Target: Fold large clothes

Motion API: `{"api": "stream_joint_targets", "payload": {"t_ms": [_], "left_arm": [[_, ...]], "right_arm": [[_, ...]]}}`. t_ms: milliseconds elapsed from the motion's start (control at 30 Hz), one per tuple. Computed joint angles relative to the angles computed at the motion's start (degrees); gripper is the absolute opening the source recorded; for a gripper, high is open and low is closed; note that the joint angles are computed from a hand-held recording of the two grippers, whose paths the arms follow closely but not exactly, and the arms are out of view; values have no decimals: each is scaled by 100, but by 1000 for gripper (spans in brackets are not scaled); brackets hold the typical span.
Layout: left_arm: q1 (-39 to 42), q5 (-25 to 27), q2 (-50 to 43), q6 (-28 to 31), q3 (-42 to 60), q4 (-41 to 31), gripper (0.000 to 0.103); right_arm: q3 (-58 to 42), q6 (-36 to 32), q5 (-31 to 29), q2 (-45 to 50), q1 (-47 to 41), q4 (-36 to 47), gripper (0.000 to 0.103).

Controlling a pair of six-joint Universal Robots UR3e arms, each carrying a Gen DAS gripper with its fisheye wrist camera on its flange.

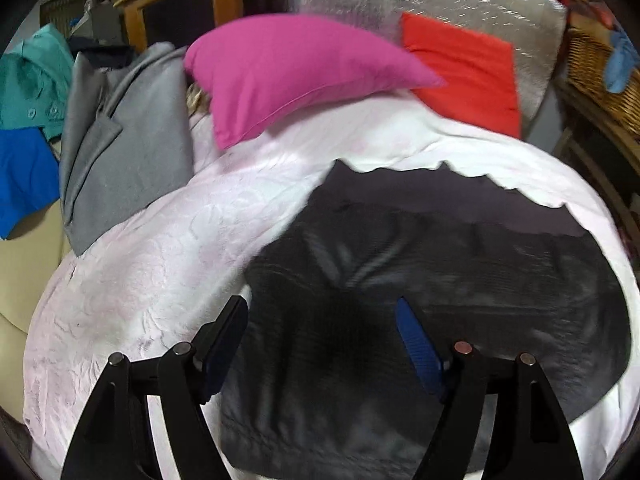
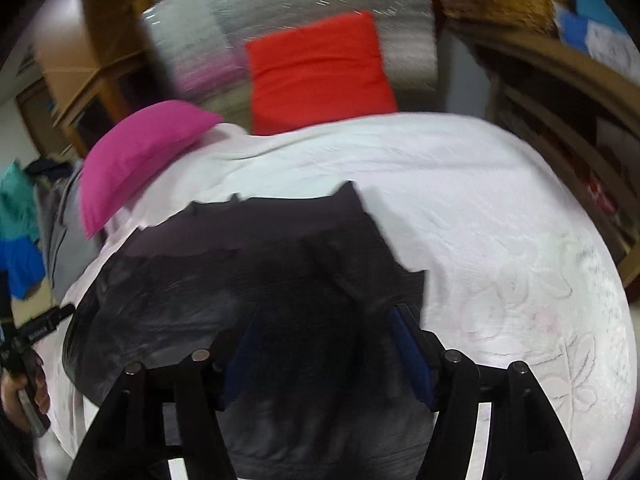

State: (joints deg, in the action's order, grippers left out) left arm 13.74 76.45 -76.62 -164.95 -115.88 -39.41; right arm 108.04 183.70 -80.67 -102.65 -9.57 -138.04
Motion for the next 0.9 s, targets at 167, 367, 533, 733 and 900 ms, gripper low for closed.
{"api": "stream_joint_targets", "payload": {"t_ms": [167, 367, 533, 733, 900], "left_arm": [[-482, 186, 208, -290, -372, 407, 77], [-1153, 664, -348, -517, -604, 833, 77], [-1441, 1025, -599, -611, -892, 1386, 79], [-1573, 1249, -759, -613, -902, 1591, 83], [-1579, 1285, -877, -624, -984, 1843, 86]], "right_arm": [[115, 536, -672, 675, 1116, -734, 70], [90, 700, -1420, 1503, 1802, -1187, 72], [42, 590, -1630, 1700, 1869, -1215, 76], [-18, 565, -2035, 1910, 2099, -1301, 77], [7, 590, -2136, 1907, 2156, -1298, 77]]}}
